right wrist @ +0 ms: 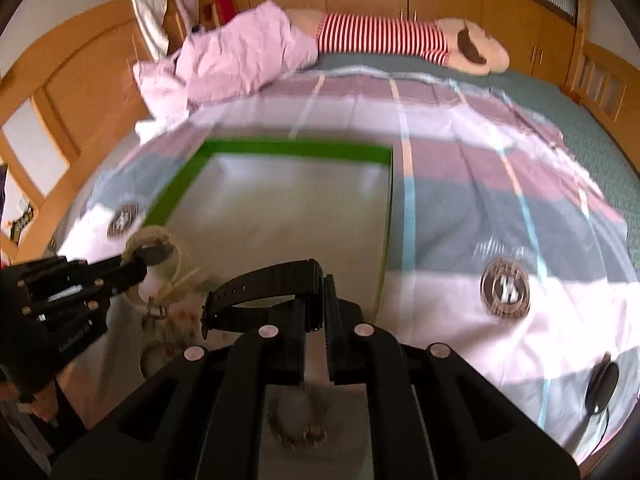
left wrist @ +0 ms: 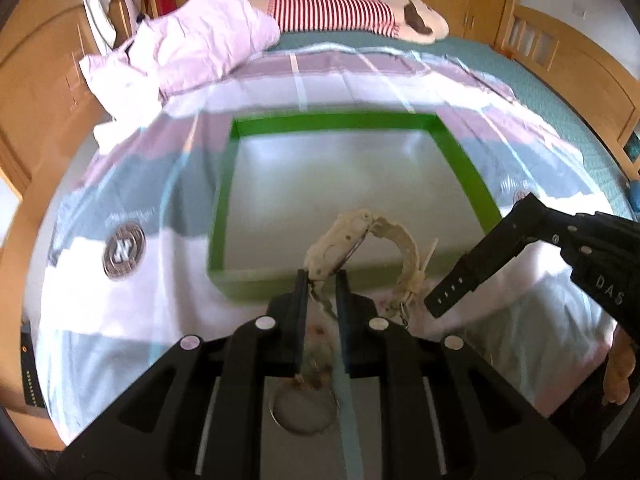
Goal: Organize jewelry
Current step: 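Lower both watches into the green box and open both tools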
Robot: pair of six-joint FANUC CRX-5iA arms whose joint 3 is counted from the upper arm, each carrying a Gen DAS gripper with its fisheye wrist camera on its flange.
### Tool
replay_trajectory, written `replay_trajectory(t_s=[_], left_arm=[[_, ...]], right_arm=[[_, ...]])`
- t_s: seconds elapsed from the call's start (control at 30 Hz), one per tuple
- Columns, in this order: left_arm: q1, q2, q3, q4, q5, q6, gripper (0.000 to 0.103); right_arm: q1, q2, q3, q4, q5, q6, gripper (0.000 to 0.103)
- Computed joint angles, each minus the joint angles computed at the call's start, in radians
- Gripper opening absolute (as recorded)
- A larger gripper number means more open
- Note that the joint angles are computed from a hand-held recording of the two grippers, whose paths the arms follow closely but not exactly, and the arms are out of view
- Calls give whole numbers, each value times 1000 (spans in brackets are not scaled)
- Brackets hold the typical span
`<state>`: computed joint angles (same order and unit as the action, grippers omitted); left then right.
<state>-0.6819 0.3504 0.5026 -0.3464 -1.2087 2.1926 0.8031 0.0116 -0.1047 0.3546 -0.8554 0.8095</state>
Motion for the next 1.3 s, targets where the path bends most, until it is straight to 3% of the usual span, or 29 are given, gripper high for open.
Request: replay_trajectory(t_s=[0.2, 0.4, 0.43, 0.5, 0.57, 0.67, 0.83, 1.0, 1.07, 1.3], left_arm=[[46, 77, 129, -15, -35, -28, 14], [82, 141, 171, -5, -47, -40, 16], [85, 156, 181, -7, -56, -40, 17], [90, 170, 191, 1, -71, -48, 29], [84, 151, 168, -7, -59, -42, 34], [67, 68, 74, -23, -7, -8, 45], [34, -64, -88, -53, 15, 92, 48], [28, -129, -231, -15, 7, 168, 48], [27, -136, -268, 10, 12, 173, 48], [-8, -108, -295, 32, -13, 179, 48]], right_arm=[[-50, 125, 139, -16, -13, 2, 8], [-69, 244, 211, -32, -49, 21, 10], [-67, 259, 213, -23, -55, 18, 13], [-65, 266, 209, -23, -62, 22, 31], [-62, 246, 190, -15, -57, 13, 50], [-52, 150, 104, -7, -16, 16, 50], [-21, -8, -37, -37, 8, 37, 50], [7, -35, -118, -72, -63, 40, 50], [4, -33, -132, -130, -82, 41, 44], [49, -27, -169, -160, -96, 37, 39]])
